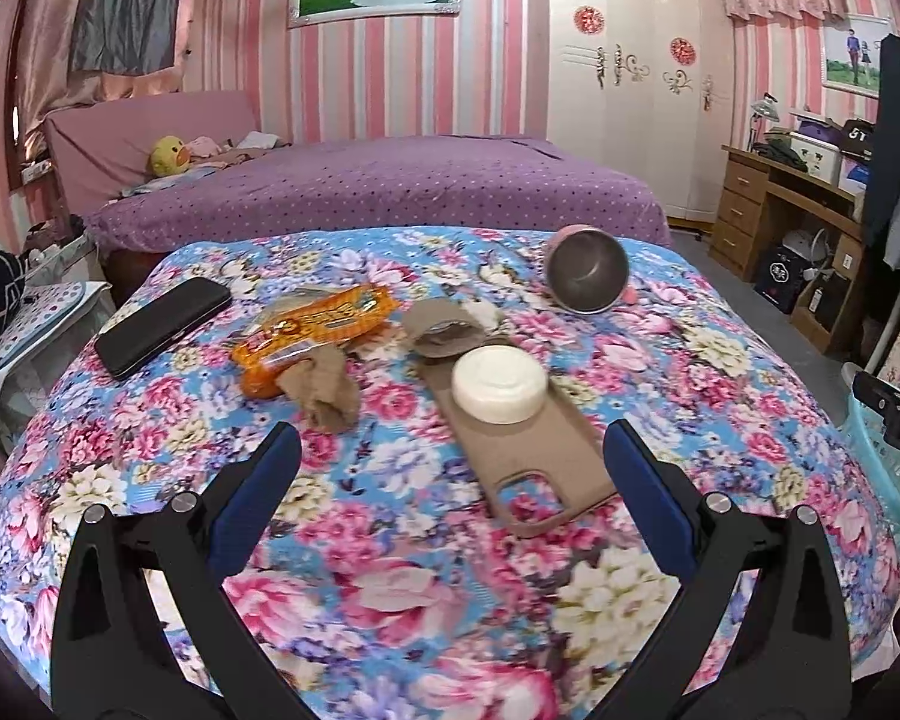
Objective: Collect trash
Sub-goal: 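Move both open tools back over the trash on the bed, then grasp the brown sock with the left tool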
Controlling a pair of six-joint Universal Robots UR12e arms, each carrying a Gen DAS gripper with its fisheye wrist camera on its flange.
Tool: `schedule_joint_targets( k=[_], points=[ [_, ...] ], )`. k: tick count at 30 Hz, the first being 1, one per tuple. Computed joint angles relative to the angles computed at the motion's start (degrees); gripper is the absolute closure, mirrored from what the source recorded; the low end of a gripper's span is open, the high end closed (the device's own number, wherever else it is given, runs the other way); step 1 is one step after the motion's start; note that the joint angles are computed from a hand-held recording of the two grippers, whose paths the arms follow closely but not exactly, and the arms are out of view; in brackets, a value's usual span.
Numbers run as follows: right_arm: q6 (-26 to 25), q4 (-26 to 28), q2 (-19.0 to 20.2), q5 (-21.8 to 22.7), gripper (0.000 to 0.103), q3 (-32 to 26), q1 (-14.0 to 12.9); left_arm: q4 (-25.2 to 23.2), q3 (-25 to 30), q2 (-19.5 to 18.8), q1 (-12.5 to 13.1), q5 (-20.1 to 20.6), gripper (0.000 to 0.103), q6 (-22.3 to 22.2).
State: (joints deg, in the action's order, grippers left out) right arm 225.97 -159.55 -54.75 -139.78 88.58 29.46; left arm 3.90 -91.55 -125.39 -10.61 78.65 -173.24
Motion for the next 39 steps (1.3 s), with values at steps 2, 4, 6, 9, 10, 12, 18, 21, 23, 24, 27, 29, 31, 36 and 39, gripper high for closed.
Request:
schedule_joint_targets(
  k=[2, 4, 6, 9, 10, 12, 18, 21, 23, 24, 27, 29, 31, 36, 39],
  points=[
    [-0.8, 0.1, 0.6, 0.4, 0.005, -0.9, 0.1, -0.3, 0.1, -0.1, 0.3, 0.1, 0.006, -0.1],
    [-1.2, 0.7, 1.1, 0.5, 0.005, -1.7, 0.2, -1.0, 0.3, -0.2, 0.5, 0.3, 0.006, -0.3],
    [-1.5, 0.8, 1.4, 0.8, 0.005, -2.2, 0.2, -1.9, 0.6, -0.2, 0.8, 0.3, 0.006, -0.7],
    [-1.8, 0.4, 1.9, 1.9, 0.005, -3.0, 0.1, -3.1, 0.9, -0.4, 1.4, 0.9, 0.006, -1.7],
    [-2.0, 0.3, 2.1, 2.3, 0.005, -3.2, 0.1, -3.4, 1.1, -0.4, 1.5, 1.4, 0.006, -1.9],
    [-2.1, 0.0, 2.5, 2.9, 0.005, -3.6, 0.1, -4.3, 1.4, -0.7, 1.7, 2.7, 0.006, -2.3],
    [-2.2, 3.0, 3.5, 4.1, 0.005, -5.7, -0.1, -8.3, 3.2, -1.5, 2.7, 4.2, 0.006, -2.8],
    [-2.5, 4.3, 4.0, 3.6, 0.005, -6.8, 0.0, -10.2, 4.1, -1.9, 3.4, 2.9, 0.006, -3.5],
    [-2.5, 5.2, 4.4, 3.4, 0.005, -7.6, -0.1, -10.1, 4.8, -2.3, 3.6, 3.0, 0.006, -3.6],
    [-2.6, 5.3, 4.5, 3.5, 0.005, -7.8, -0.1, -10.1, 5.2, -2.5, 3.5, 3.1, 0.007, -3.7],
    [-2.2, 5.4, 4.8, 4.0, 0.005, -8.5, -0.3, -11.2, 6.8, -3.4, 3.4, 2.4, 0.012, -4.0],
    [-1.8, 4.8, 5.0, 4.8, 0.005, -8.9, -0.5, -12.9, 8.3, -4.1, 3.1, 1.4, 0.017, -4.1],
    [-1.8, 4.6, 5.4, 5.2, 0.005, -9.5, -0.5, -14.3, 9.5, -4.6, 2.7, 1.1, 0.023, -4.0],
    [-4.1, 5.2, 6.9, 6.0, 0.005, -12.1, -0.3, -19.1, 12.6, -6.2, 2.2, 1.4, 0.051, -3.7],
    [-6.6, 5.3, 7.8, 6.7, 0.005, -13.7, 0.1, -20.7, 13.0, -6.3, 2.9, -1.8, 0.069, -4.8]
  ],
)
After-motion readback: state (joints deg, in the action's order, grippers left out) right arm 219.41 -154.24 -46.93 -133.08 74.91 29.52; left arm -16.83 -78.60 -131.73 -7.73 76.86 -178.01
